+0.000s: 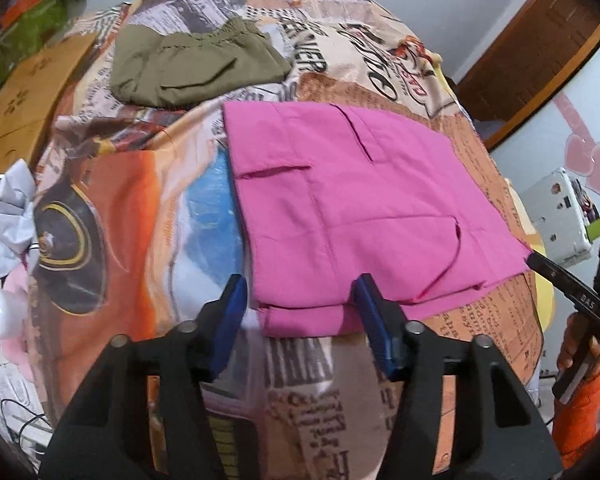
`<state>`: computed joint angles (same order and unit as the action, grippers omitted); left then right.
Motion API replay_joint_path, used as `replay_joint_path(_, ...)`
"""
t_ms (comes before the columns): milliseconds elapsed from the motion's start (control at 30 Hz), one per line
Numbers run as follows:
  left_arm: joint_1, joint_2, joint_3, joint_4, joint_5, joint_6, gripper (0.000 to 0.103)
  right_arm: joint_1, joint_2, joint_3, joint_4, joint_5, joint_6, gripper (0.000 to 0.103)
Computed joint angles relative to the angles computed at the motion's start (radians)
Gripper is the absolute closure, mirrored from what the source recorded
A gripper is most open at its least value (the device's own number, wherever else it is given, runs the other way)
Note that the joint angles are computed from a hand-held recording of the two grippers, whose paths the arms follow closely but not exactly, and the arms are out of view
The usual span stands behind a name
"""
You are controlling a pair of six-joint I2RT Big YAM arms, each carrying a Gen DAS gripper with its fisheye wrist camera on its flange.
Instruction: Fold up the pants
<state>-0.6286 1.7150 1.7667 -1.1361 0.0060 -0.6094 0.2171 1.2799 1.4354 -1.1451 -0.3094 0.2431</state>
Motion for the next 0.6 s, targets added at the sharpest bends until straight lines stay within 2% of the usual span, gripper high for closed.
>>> replay_joint_path(133,-0.011,0.008,0.009,-0.006,-0.022,0.016,0.051,0.009,0.001,-0.011,0.008,-0.008,-0.014,0.065)
replay_joint_path(200,-0.011,0.005,0.004,-0.001,-0.022,0.018,0.053,0.012,0.000,-0.018,0.017,-0.007,-0.013,0.069)
replay_joint_path(267,-0.010,0.000,0.001,0.002,-0.021,0.015,0.056,0.015,-0.003,-0.021,0.021,0.014,-0.017,0.079)
replay_joint_path(300,-0.009,-0.002,0.001,0.005,-0.020,0.015,0.058,0.016,-0.001,-0.019,0.025,0.014,-0.020,0.081)
replay_joint_path(367,-0.011,-0.009,0.001,0.012,-0.026,0.027,0.061,0.016,-0.009,-0.022,0.044,0.029,-0.022,0.097)
replay_joint_path(400,-0.015,-0.011,0.002,0.013,-0.039,0.036,0.061,0.016,-0.011,-0.021,0.052,0.048,-0.028,0.097)
replay_joint_path(600,-0.025,-0.014,0.029,0.003,-0.081,0.056,0.062,0.004,-0.020,-0.024,0.087,0.034,-0.029,0.099)
